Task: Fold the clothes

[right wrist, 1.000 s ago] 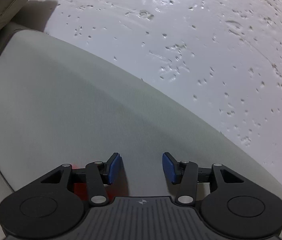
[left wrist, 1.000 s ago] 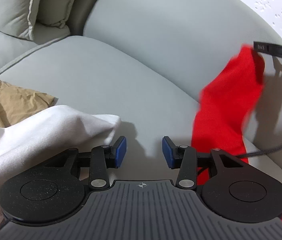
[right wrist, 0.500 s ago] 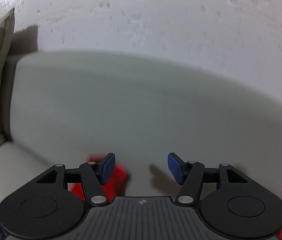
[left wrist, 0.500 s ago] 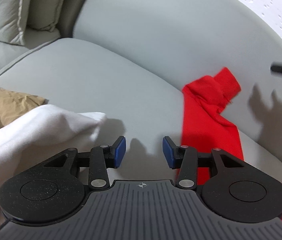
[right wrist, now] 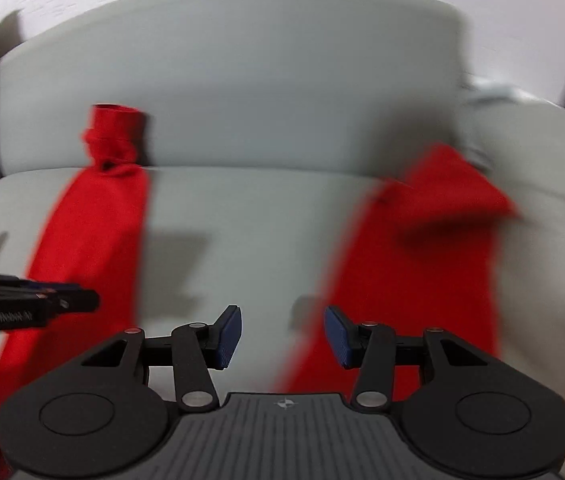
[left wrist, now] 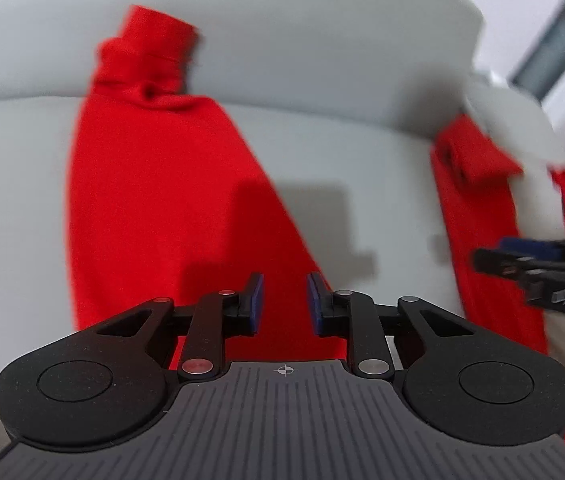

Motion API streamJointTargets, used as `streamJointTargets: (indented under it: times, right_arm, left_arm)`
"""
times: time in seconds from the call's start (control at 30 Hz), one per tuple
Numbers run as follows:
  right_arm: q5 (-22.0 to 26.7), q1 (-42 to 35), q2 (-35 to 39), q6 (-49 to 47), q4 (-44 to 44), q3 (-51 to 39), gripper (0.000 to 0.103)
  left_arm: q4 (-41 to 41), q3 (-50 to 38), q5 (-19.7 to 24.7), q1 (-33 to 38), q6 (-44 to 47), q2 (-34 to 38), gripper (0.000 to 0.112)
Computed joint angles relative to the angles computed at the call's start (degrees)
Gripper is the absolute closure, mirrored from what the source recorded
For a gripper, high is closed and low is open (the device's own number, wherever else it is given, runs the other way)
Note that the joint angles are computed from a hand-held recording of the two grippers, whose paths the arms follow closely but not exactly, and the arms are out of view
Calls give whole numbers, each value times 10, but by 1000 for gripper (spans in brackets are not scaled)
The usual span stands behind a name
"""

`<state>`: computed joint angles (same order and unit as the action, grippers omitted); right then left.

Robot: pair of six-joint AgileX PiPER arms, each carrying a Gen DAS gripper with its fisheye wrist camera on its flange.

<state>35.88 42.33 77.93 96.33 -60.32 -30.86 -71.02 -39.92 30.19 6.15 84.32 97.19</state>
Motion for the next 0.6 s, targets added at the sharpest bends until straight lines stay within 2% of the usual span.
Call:
streamJointTargets:
  times: [0.07,0.1,0.2,0.3,0.4,0.47,0.53,0.6]
  right_arm:
    - [8,-26,-43,-24,3,33,57]
    - [4,-64,-66,-52,-1,48,57]
    - [-54,-192,-74,-112,-43,32,57]
    - [-129,-292,3,-103,-140,-33,57]
    - [-162,-341,112,-120,-169,-134,57]
    - [-163,-354,163,-165,-135,-189,58]
    - [-162,-370,244,-271,-38,-280,60]
    - [-150,-380,288,-336,29,-330,63]
  left_arm:
    - [-17,6,-32,-21,2,2,84]
    - [-16,3,-35,-22,-4,4,84]
    - [-41,-3,-41,-23,-13,16,83]
    - [-60,-15,-49,-17,-13,20,83]
    - [-89,-22,-59,-12,8,35,80]
    - [-94,-30,-64,-9,7,48,80]
    - [-93,-35,-63,-8,4,57,80]
    - [-101,-40,-58,-5,13,63,80]
